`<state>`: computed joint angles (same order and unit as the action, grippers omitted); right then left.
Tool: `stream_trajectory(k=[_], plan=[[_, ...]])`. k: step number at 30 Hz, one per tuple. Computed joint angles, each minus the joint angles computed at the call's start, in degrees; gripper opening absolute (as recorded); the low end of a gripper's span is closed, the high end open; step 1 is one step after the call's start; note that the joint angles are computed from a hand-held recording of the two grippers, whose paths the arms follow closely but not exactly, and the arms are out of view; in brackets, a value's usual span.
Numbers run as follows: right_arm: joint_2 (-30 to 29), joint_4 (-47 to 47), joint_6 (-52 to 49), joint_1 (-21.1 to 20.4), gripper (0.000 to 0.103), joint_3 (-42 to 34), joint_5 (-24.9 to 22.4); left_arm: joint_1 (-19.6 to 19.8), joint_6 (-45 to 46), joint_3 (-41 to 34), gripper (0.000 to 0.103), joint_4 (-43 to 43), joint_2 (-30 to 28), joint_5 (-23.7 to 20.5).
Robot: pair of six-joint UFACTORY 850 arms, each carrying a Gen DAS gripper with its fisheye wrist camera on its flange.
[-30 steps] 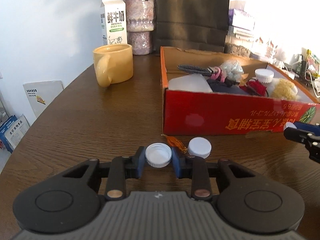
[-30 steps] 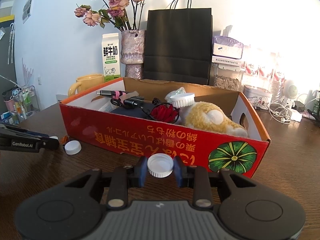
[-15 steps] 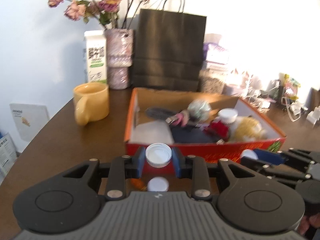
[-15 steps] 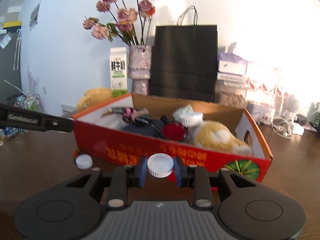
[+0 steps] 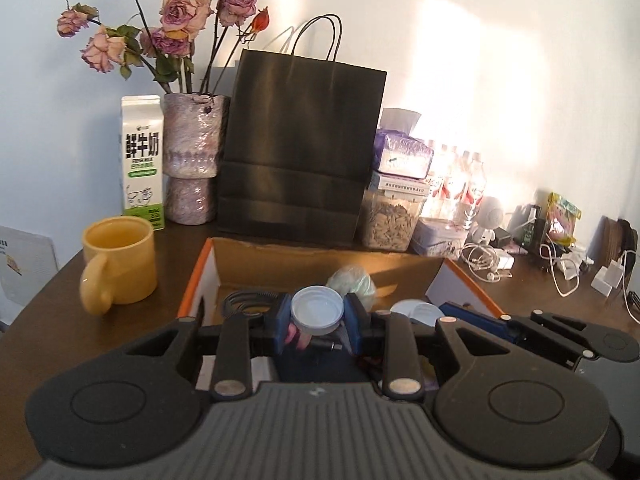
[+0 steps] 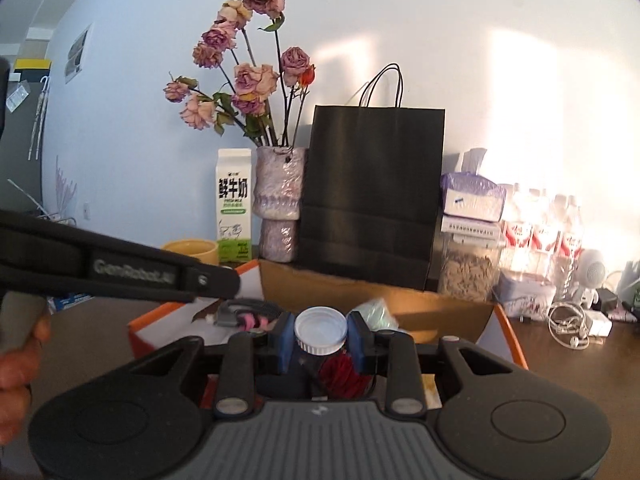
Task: Organize objects
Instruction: 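Carry both white caps over the red box and open both grippers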
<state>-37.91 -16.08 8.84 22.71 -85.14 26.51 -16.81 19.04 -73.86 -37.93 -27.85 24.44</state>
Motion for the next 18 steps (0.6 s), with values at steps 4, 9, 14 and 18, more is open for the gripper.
stream_trajectory(k=[4, 9, 14, 18], plan=[[-2.5, 1.3, -1.1, 0.0, 0.027, -4.1, -1.2, 0.5, 0.6, -3.2, 0.029, -0.4, -2.4, -0.2], [-5.8, 3.7, -2.1, 0.0, 0.027, -9.0, -2.5, 1.4, 1.4, -7.8, 0.029, -2.4, -5.6, -1.7], [-8.0, 0.6, 1.1, -0.4, 0.027, -12.4, -4.5, 2.1, 2.5, -10.9, 0.029, -2.6, -7.8, -3.5], [-9.0, -1.5, 3.8, -0.7, 0.027, -13.7, -6.1, 2.3, 4.0, -11.6, 0.029, -3.5, -8.5, -4.3]])
